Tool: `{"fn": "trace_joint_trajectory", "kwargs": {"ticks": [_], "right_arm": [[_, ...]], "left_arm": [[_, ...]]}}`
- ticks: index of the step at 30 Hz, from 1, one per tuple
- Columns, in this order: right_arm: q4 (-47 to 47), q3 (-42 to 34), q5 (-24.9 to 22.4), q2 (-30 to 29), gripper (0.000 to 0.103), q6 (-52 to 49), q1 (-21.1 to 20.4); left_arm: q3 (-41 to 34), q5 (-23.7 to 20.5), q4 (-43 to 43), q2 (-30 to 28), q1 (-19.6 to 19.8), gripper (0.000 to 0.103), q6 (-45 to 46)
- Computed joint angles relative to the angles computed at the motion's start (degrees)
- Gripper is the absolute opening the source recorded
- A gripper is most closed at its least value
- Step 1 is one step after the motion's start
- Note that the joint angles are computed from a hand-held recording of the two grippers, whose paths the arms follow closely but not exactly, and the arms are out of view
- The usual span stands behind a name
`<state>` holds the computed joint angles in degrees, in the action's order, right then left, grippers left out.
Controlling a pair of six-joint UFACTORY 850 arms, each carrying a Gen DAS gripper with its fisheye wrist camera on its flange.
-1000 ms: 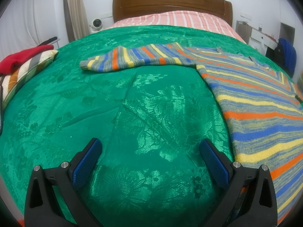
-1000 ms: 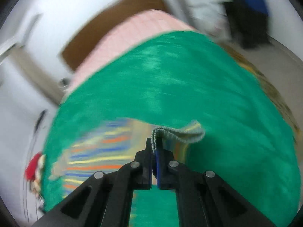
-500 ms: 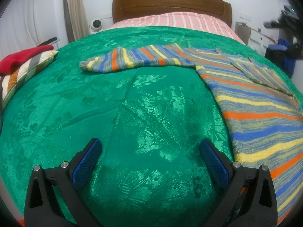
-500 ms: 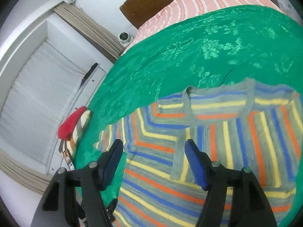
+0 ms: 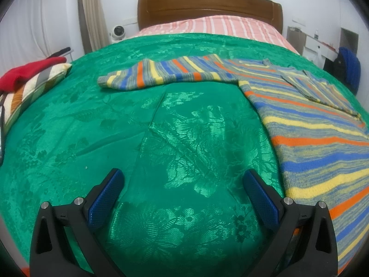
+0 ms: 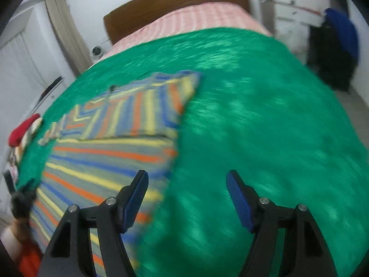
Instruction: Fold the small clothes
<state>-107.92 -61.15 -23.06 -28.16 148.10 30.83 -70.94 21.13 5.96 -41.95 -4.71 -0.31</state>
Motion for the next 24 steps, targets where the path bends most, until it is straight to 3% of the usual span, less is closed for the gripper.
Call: {"fn": "trace_joint_trajectory", "kwargs": {"ticks": [3, 5, 11, 24], "right_arm": [[-0.88, 5.81, -7.35, 2.31, 0.074, 3.21, 1.79], [-0.55, 7.53, -9.47, 2.39, 0.076, 4.46, 2.18], [-11.73, 10.21, -9.89, 1.35, 0.086, 17.55, 1.05], [-14.06, 10.18, -11.22, 0.18, 0.089, 19.78, 1.43]], "left_arm": [[0.2, 0.31, -0.64, 0.07, -0.1, 0.103, 0.61], [0.25, 0.38, -0.76, 0.08, -0.13, 0.103, 0.71], [0.27, 0.38, -0.77, 0.1, -0.13, 0.103, 0.72], [0.33, 0.22, -1.34, 0.18, -0.2, 0.103, 1.21]]}}
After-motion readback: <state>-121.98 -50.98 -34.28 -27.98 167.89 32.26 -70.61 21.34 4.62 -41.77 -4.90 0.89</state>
